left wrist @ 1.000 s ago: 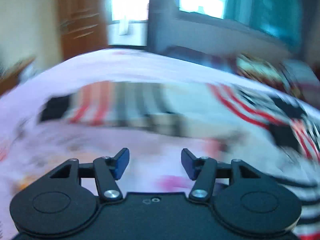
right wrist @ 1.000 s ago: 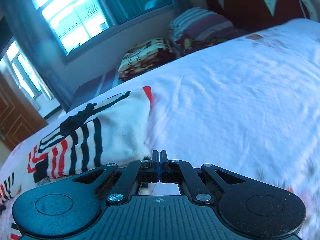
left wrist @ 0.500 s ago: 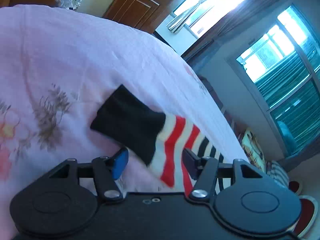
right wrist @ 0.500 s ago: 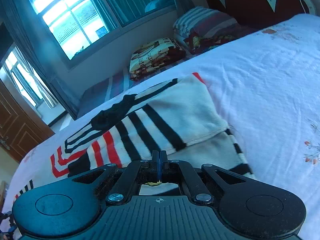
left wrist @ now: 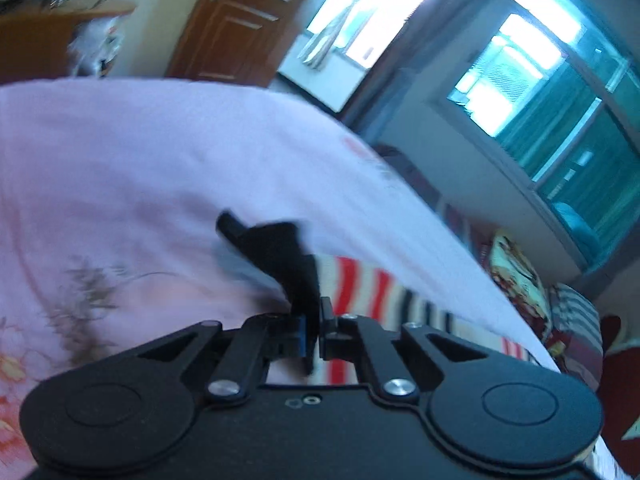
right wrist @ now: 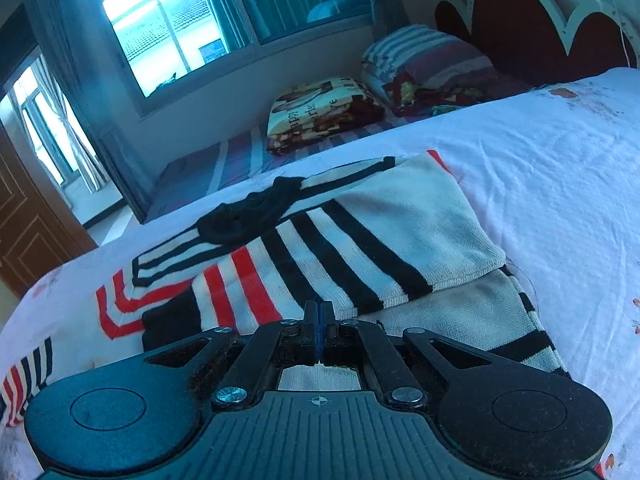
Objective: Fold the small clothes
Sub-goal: 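Fold the black cuff sleeve across the body with the left gripper, then release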
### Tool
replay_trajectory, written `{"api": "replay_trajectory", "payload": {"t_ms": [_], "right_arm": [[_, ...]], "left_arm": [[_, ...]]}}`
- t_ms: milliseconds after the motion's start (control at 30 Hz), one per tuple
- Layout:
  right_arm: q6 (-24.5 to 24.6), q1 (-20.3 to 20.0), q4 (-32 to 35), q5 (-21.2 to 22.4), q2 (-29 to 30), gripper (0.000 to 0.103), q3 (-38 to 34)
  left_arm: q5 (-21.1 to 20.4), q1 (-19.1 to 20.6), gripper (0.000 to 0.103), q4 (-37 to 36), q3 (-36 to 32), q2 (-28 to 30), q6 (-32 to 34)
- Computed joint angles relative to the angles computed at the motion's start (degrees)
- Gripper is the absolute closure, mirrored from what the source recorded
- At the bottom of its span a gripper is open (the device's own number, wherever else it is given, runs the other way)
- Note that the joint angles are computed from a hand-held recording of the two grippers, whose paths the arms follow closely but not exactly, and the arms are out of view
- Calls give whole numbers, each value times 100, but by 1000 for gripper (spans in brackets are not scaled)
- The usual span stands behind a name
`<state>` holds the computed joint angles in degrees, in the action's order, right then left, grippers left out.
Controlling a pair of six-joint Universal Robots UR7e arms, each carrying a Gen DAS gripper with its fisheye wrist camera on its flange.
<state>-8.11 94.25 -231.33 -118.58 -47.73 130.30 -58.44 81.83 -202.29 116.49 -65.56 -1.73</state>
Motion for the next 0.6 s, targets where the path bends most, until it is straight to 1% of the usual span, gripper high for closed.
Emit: {"api": "replay_trajectory", "payload": {"t_ms": [67, 233, 367, 467, 600], "right_arm": [[-2, -45, -3, 40, 0, 103, 20], [-51, -227, -14, 212, -98, 103, 94], [-180, -382, -65, 408, -247, 103, 210], [-295, -543, -91, 599, -412, 103, 341], [-427, -807, -5, 897, -704, 103, 526]], "left_arm": [[-72, -176, 98, -165, 60, 70, 173], [4, -723, 98, -430, 179, 359, 546], [-56, -1081, 98, -360, 69, 741, 753], [8, -1343, 98, -292, -22, 1096, 885], [-25, -1586, 98, -205, -148, 1494, 843]]}}
